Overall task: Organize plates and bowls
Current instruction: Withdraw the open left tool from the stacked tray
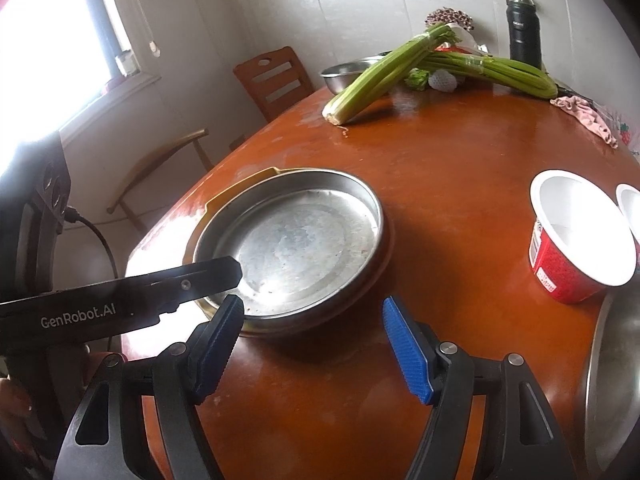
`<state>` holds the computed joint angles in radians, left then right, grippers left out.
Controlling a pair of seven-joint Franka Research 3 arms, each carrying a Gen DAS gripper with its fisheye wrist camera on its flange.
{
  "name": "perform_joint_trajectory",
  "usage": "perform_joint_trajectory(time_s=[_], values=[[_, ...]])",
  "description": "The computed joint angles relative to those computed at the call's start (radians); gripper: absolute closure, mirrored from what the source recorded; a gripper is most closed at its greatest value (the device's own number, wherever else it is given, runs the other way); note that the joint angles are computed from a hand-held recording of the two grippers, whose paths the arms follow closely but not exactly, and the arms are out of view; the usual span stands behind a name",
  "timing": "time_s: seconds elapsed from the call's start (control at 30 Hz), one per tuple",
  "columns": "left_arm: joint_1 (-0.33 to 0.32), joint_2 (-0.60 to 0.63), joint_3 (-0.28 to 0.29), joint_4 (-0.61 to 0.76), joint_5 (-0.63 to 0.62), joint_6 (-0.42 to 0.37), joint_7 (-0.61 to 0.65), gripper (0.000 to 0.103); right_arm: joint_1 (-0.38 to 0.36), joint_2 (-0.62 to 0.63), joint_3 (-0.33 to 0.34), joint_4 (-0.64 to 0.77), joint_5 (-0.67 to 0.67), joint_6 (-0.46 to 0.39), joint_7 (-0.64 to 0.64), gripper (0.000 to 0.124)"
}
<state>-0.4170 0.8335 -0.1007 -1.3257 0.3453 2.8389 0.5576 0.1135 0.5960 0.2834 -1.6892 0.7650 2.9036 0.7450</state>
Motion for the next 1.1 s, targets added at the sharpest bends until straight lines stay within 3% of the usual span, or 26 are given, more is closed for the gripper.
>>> perform_joint_trajectory(time_s=[0.23,0.9,1.1], values=[[0.005,0.107,-0.035,0.179,-0.036,-0.066,0.078,0.039,-0.007,0.02,-0.007,0.024,-0.013,0.022,0.025,0.05],[-0.053,0.363,-0.003,0.653,-0.098,-0.3,0.168,0.039,-0.048,0.061,0.012,0.066,-0.022,0.06,0.064,0.05],[-0.05,0.332,0.001,0.595,-0.103,-0.26,0.162,0.039,-0.067,0.062,0.034,0.065,-0.015,0.075,0.05,0.05]])
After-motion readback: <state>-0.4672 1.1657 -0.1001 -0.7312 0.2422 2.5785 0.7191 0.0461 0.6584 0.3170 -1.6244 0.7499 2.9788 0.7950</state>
